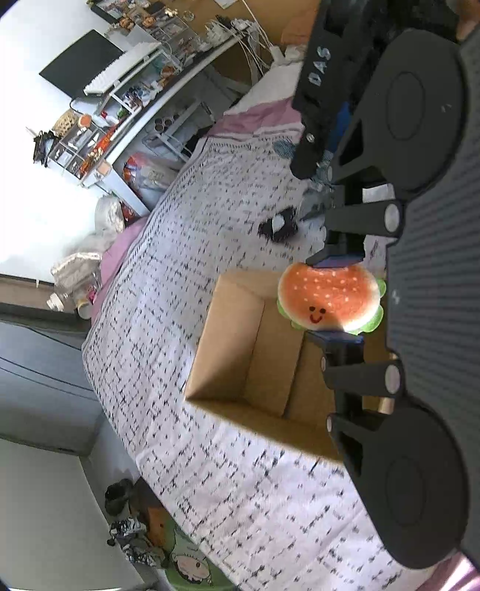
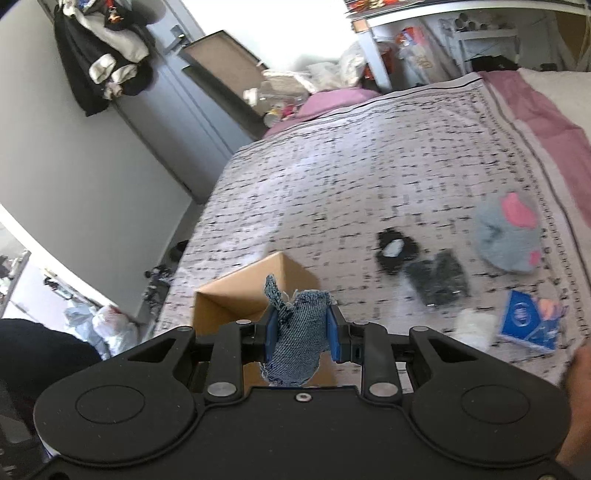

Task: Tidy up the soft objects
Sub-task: 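Carry both items over the cardboard box and open both tools to drop them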

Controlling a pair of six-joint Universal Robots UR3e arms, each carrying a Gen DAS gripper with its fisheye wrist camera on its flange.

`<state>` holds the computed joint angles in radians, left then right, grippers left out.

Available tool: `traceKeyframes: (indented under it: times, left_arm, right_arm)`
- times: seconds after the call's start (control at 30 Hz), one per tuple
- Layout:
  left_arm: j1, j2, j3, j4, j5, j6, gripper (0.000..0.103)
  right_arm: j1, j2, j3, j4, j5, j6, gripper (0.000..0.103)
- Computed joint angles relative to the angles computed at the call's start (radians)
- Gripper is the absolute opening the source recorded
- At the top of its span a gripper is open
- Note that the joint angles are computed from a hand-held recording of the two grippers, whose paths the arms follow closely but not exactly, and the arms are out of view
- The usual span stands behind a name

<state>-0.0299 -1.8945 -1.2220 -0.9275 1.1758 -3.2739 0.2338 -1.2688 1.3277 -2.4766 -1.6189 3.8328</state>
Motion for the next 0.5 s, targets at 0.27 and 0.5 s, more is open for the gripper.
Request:
traceKeyframes:
  times: [0.27,0.5]
  left_arm:
    - [0.060,-0.041,0.012,-0.034,0.000,0.046,0.033]
    - [0.083,-0.066,-0.004,-0.021,0.022,0.052,0.036]
  right_arm:
    - [0.058,0.108,-0.134,0.039,0.009,-0.009,0.027]
    - [0.082,0.166,-0.180,0.057,0.030,-0.027,0.027]
